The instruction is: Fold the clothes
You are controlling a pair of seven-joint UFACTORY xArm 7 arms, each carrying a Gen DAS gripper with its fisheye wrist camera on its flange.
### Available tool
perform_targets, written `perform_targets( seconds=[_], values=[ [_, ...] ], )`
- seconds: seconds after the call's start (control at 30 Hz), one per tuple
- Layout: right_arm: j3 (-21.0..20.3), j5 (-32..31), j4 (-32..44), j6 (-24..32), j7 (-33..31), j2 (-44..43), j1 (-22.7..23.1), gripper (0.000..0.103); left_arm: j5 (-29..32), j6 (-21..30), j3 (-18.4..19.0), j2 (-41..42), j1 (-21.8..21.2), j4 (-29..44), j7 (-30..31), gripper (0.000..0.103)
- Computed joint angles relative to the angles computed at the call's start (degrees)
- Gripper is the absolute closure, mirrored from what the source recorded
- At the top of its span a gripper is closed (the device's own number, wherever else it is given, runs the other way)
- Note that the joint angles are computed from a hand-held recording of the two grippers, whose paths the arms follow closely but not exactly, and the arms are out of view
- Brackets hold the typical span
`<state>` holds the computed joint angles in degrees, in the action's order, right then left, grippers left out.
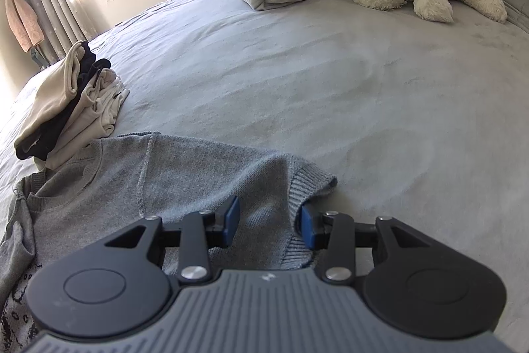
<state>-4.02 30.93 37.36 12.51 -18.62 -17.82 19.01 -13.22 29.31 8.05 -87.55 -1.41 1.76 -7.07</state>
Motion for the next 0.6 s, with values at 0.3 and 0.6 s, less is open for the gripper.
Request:
perform_targets(
  seconds=[0.3, 0.6],
  values=[
    [-0.1, 0.2, 0.1, 0.5, -0.1, -0.2, 0.0, 0.058, 6.5, 4.0, -4.4, 5.6, 9.2, 0.7, -4.6, 0.048],
    [0.2, -0.1, -0.2, 0.3, 0.6, -0.2, -0.1, 0.057, 8.4, 3.1, -7.8, 0.3, 11.7, -1.1, -10.8, 0.095]
  ],
)
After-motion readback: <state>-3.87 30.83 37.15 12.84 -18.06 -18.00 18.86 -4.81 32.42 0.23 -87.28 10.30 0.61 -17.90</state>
